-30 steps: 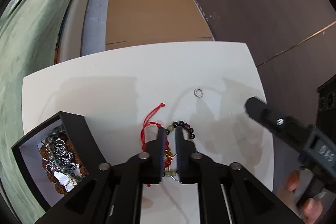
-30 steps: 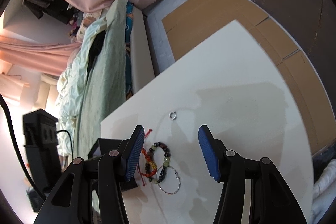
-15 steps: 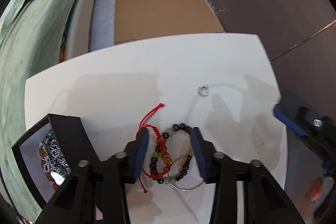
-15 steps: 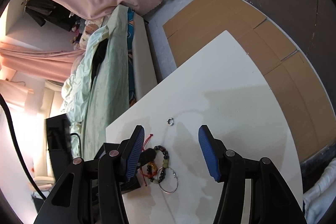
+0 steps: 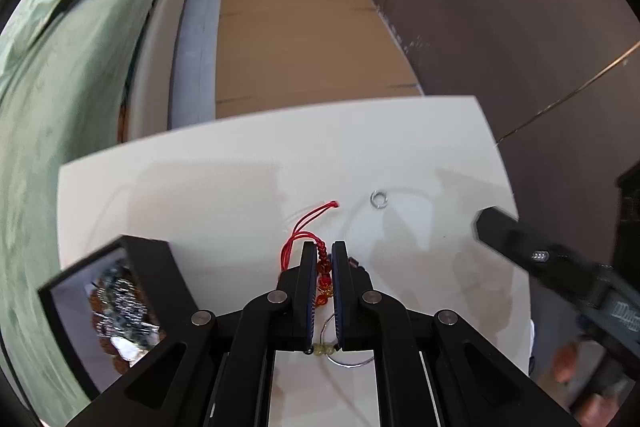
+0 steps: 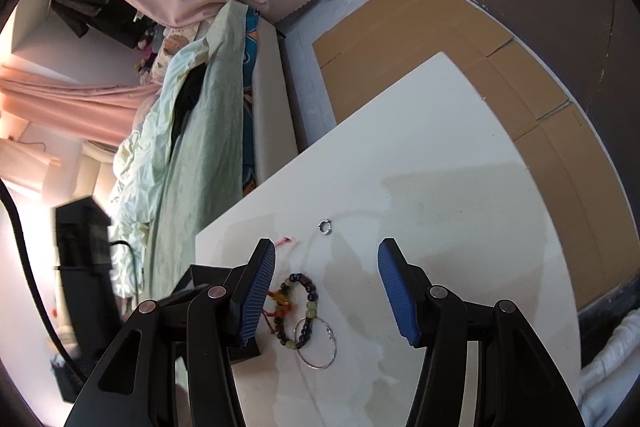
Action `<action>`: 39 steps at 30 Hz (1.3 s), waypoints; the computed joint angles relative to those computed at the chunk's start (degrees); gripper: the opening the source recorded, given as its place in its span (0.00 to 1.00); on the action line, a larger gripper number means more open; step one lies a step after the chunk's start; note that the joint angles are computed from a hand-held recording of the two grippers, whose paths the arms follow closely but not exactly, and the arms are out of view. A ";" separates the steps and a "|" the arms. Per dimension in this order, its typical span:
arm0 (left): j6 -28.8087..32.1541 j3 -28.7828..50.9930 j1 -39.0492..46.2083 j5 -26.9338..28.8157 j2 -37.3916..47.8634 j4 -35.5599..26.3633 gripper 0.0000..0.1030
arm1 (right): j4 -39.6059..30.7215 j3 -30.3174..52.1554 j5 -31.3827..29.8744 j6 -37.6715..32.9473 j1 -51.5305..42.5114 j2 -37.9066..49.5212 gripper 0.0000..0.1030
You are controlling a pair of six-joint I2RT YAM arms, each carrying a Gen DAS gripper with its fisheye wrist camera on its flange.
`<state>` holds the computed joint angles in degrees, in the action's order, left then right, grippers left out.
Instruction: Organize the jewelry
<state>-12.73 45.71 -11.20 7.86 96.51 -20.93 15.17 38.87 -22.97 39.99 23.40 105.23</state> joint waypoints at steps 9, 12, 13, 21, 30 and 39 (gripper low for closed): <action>3.21 -3.14 6.58 4.33 -10.38 -1.31 0.07 | -0.73 4.15 4.21 -1.93 3.79 3.72 0.53; 4.37 -5.28 9.94 6.66 -14.85 -1.68 0.07 | -1.97 6.95 5.02 -2.87 5.49 6.05 0.40; 4.86 -5.68 11.15 7.29 -16.10 -1.74 0.07 | -2.73 8.15 5.78 -3.16 6.24 6.94 0.38; 10.70 -8.56 23.26 15.62 -24.32 -4.19 0.07 | -8.49 13.51 14.68 -6.25 10.01 9.82 0.31; 19.05 -8.85 34.41 24.65 -28.77 -10.53 0.07 | -14.09 17.81 22.92 -6.89 13.06 12.14 0.28; 24.89 -8.56 40.80 25.77 -22.17 -10.55 0.07 | -20.93 21.95 34.97 -8.86 17.84 13.72 0.13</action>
